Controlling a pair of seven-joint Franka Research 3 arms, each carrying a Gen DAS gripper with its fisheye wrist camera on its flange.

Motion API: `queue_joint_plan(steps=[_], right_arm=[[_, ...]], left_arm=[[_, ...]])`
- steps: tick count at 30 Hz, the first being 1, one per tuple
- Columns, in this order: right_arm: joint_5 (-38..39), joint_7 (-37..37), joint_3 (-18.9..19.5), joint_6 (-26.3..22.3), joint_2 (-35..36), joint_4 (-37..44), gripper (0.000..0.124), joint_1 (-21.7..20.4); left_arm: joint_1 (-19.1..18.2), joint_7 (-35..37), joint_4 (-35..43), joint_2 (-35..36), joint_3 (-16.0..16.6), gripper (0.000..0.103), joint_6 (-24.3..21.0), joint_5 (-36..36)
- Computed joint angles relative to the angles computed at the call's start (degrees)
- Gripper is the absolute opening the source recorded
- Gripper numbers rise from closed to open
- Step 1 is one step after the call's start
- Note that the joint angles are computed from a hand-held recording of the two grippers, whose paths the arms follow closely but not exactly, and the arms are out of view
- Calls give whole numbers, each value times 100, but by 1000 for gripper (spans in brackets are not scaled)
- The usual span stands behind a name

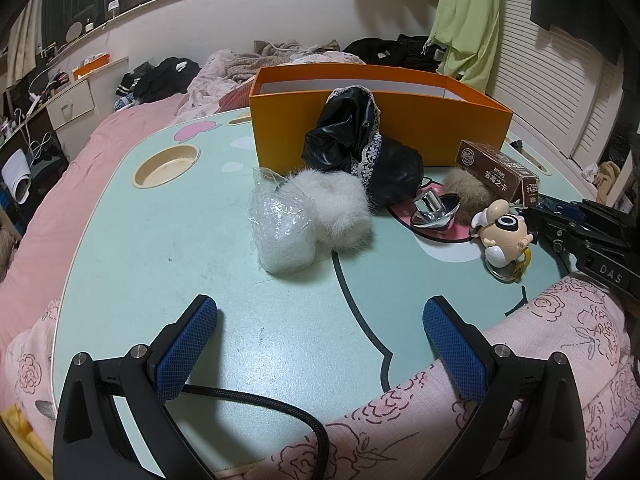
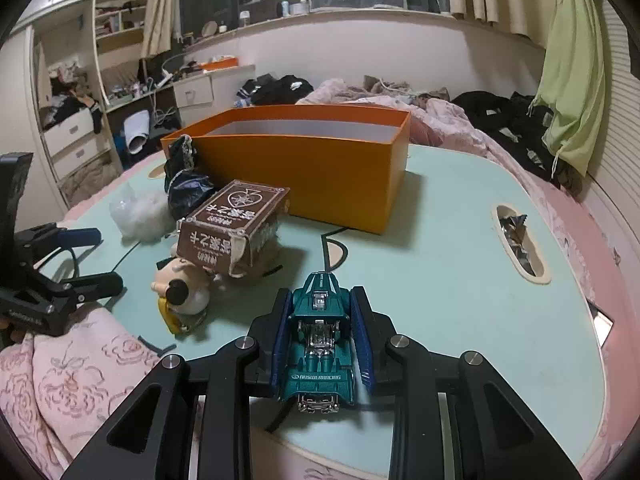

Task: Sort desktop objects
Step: 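Grasp the green toy car with the right gripper while the left grasps the clear plastic bag, then lower the toy car into the orange box with the right gripper while the left releases the bag inside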

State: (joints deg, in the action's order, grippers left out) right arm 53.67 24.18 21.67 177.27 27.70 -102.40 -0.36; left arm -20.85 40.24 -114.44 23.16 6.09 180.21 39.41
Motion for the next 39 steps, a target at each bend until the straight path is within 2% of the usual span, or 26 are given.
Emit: queue_joint_plan(steps=[6, 10, 11, 13, 14, 16, 19, 21, 24, 26, 27, 28, 29, 30, 32, 33, 35, 36, 39], right_arm=[[20, -20, 12, -38, 11, 27, 28, -27], [32, -16, -8, -77, 31, 67, 28, -15], [29, -12, -19, -87, 41, 81, 28, -7], [53, -34, -9, -92, 41, 83, 28, -16], [57, -37, -15, -98, 42, 89, 28, -12], [70, -48, -20, -100, 39, 86, 28, -7], [121, -89, 2, -97, 40, 84, 28, -16], [132, -97, -13, -103, 36, 83, 28, -4], [158, -117, -19, -114, 36, 89, 28, -1], [186, -131, -18, -122, 35, 94, 28, 4], [192, -148, -22, -124, 55, 111, 28, 6], [194, -149, -31, -126, 57, 116, 28, 14], [200, -152, -35, -133, 57, 120, 28, 15], [213, -163, -33, -133, 54, 115, 28, 13], [226, -172, -43, -136, 52, 116, 28, 22], [232, -176, -47, -137, 51, 117, 28, 26], [252, -194, -46, -138, 52, 120, 28, 23], [255, -198, -52, -143, 51, 122, 28, 27], [358, -313, 26, -80, 73, 133, 27, -19]], left_arm=[[-27, -19, -16, -21, 28, 103, -6, -3], [239, 125, -79, -100, -235, 103, 77, -225], [216, 107, -82, -121, -198, 102, 98, -258], [-210, -366, 1, -148, 305, 98, 73, 14], [-295, -313, 60, -132, 396, 96, 48, -78], [-36, -179, 176, -82, 147, 94, 94, -108], [-34, -158, 431, 28, 138, 88, -77, -122], [102, -146, 491, 65, 13, 84, -63, -175], [288, -194, 372, 58, -78, 84, 347, -407], [237, -227, 333, 76, 35, 82, 520, -626], [209, -216, 384, 117, 73, 74, 448, -743], [327, -113, 453, 162, -74, 69, 292, -861], [507, -139, 490, 182, -271, 58, 171, -813], [838, 186, 517, 237, -668, 44, 33, -1168], [1235, 423, 464, 280, -1108, 28, 80, -1453], [1243, 422, 366, 265, -1100, 28, 224, -1544], [827, 309, 188, 198, -625, 27, 481, -1600], [431, 204, 82, 155, -198, 26, 588, -1597], [-156, 186, -95, 98, 429, 25, 775, -1726]])
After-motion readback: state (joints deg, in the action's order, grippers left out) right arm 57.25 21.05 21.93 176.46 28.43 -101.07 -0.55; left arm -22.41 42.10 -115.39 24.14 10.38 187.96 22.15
